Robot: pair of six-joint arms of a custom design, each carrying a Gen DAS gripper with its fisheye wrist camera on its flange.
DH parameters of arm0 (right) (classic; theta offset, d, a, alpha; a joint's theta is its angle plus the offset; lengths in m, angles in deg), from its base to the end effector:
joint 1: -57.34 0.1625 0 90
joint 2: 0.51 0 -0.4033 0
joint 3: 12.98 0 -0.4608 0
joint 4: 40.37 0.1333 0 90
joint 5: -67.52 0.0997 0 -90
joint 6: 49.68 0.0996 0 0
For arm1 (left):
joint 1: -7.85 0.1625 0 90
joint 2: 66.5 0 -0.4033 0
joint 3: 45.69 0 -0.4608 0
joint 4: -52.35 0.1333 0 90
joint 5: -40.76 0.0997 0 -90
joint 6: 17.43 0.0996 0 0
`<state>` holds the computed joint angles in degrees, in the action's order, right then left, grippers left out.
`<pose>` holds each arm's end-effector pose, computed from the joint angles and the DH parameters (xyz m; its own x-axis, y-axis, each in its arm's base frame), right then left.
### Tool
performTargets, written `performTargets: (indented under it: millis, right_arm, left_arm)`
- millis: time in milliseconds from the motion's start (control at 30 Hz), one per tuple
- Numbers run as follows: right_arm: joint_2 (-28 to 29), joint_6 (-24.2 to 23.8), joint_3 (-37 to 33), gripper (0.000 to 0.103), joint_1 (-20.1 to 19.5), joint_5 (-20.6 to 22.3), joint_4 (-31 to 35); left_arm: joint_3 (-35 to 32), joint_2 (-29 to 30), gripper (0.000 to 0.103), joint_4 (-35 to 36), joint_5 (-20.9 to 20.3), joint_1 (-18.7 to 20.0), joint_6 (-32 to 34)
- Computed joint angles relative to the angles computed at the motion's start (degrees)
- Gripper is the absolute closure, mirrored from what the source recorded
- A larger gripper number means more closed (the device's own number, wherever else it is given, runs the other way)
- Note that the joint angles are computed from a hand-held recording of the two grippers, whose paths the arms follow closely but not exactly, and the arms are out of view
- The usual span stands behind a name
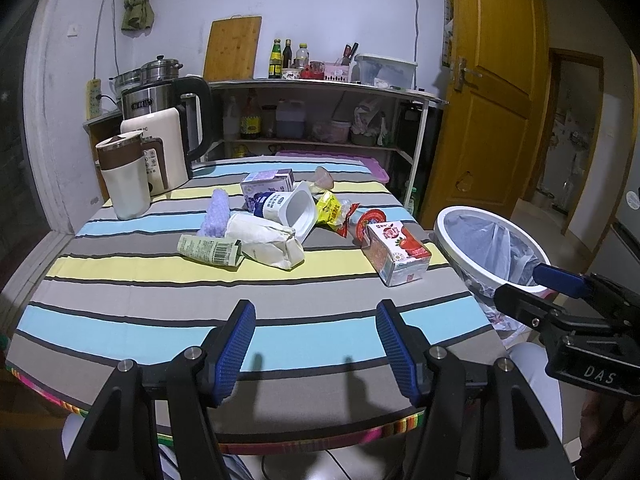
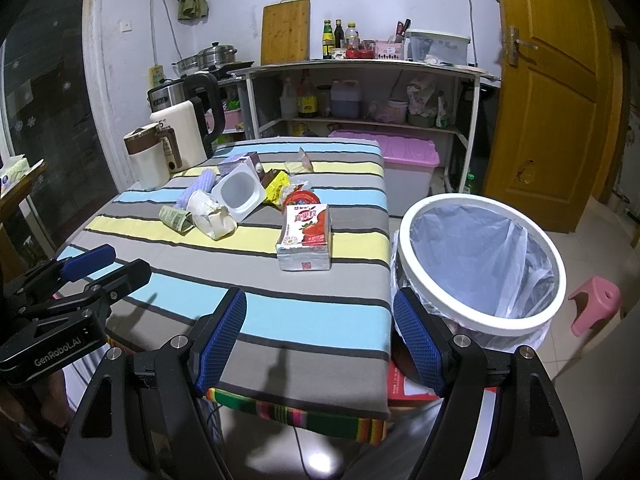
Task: Collect trash
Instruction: 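Grasp the strawberry milk carton with the right tool while the left tool grasps the green-white tube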
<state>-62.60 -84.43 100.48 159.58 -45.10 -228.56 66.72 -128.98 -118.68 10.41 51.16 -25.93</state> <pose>0.2225 -0.5777 0.1687 -0.7074 -0.3168 0.6319 -0.6673 0.5941 -0.4491 -0.2821 -0.5672 0.1759 -0.7557 -0.0256 -0.6545 0.5170 0.5901 -0.6201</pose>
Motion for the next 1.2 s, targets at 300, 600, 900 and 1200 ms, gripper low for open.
performTargets:
  millis: [300,600,900,1200]
  right_arm:
    - [1.2,0.48,-1.8,0.027,-0.22,1.59,2.72]
    - [4.46,0.32,-5.95,0.027,-0.89,3.77,6.21]
    - [10.16,-1.47,-13.04,0.027,-0.79,2.33,8.1]
    - [15.88,-1.99,-20.36,0.027,-0.72,0.4,10.16]
  left_arm:
    - [-1.34,0.88,0.041,0.04,-0.4,1.91,0.93]
    - [-3.76,1.7,0.041,1.04,-1.23,4.83,1.7]
    - [-7.61,2.78,0.041,2.49,-1.65,8.45,1.49]
    - [-11.43,3.57,0.034,2.93,-2.24,11.8,-1.19]
